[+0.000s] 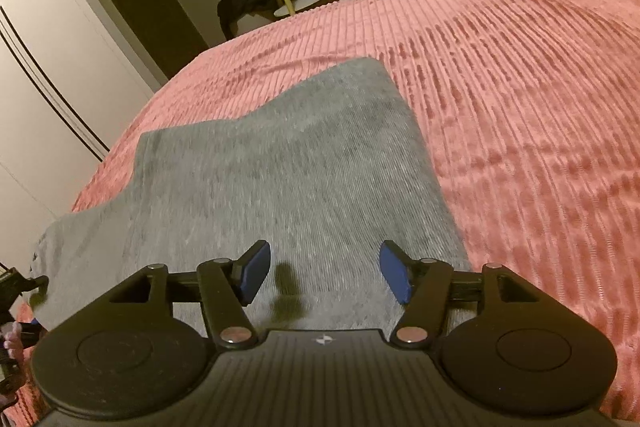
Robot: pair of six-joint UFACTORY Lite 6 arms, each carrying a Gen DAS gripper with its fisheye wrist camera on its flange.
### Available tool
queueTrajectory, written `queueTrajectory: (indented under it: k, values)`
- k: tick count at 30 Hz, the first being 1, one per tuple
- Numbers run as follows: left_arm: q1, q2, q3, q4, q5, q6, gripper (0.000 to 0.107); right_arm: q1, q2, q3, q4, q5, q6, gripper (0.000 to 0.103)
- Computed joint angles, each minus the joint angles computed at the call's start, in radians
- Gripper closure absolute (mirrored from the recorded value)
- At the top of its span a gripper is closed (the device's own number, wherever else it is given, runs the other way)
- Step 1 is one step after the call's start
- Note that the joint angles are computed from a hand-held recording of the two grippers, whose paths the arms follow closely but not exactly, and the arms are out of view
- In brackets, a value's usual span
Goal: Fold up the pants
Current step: 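Grasp the pants edge with the left tool and lift it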
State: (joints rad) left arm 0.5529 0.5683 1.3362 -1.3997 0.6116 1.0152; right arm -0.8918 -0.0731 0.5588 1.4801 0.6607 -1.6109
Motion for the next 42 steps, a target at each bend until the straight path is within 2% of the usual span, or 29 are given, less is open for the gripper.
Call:
queueTrajectory:
  k: [4,6,8,9,11,15,18,19,20,22,24,26,27,32,36,39,40,42]
  values:
    - [0.001,0.105,0.117,0.016,0.045,-0.08,0.031,0.009,0.018,0.005,0.03,-0.001,-0.021,0.037]
    - [0.003,0.149,0.166,0.011,0.056,-0.096,0.033,0.019,0.019,0.003,0.047,-0.006,-0.04,0.034]
    - [-0.004,0.16,0.181,0.022,0.032,-0.098,0.053,0.025,0.027,0.005,0.061,-0.008,-0.06,0.033]
    - [-0.005,0.159,0.179,0.02,0.028,-0.081,0.056,0.025,0.031,0.006,0.068,-0.007,-0.066,0.033]
    - [-0.002,0.132,0.149,0.003,0.028,-0.058,0.071,0.02,0.041,0.01,0.078,0.002,-0.071,0.033]
    - [-0.027,0.019,0.072,-0.05,-0.022,0.048,0.082,0.007,0.055,0.017,0.082,0.02,-0.067,0.033]
    - [-0.084,-0.122,-0.034,-0.162,-0.094,0.278,0.082,0.007,0.059,0.018,0.085,0.023,-0.07,0.032]
    - [-0.099,-0.144,-0.048,-0.169,-0.114,0.301,0.077,0.007,0.057,0.017,0.086,0.023,-0.071,0.032]
    - [-0.111,-0.142,-0.042,-0.147,-0.131,0.282,0.068,0.007,0.055,0.015,0.086,0.023,-0.071,0.032]
    - [-0.132,-0.068,0.027,-0.015,-0.163,0.118,0.064,0.006,0.056,0.015,0.085,0.024,-0.07,0.032]
    - [-0.134,0.002,0.08,0.118,-0.191,-0.091,0.078,0.002,0.054,0.014,0.08,0.03,-0.065,0.031]
    - [-0.101,0.01,0.097,0.114,-0.129,-0.175,0.085,-0.007,0.052,0.012,0.074,0.041,-0.057,0.031]
    - [-0.095,-0.022,0.075,0.079,-0.118,-0.154,0.086,-0.012,0.053,0.013,0.072,0.047,-0.052,0.031]
    - [-0.207,-0.322,-0.091,-0.016,-0.21,0.124,0.088,-0.041,0.065,0.019,0.062,0.085,-0.032,0.031]
    - [-0.385,-0.598,-0.243,-0.1,-0.246,0.338,0.088,-0.09,0.075,0.017,0.062,0.147,-0.014,0.031]
    - [-0.607,-0.748,-0.337,-0.049,-0.335,0.391,0.088,-0.136,0.061,0.005,0.056,0.192,-0.006,0.031]
    - [-0.708,-0.783,-0.366,0.022,-0.386,0.356,0.087,-0.15,0.06,0.005,0.052,0.207,0.001,0.031]
    - [-0.896,-0.8,-0.41,0.231,-0.5,0.197,0.079,-0.18,0.06,0.005,0.042,0.235,0.017,0.03]
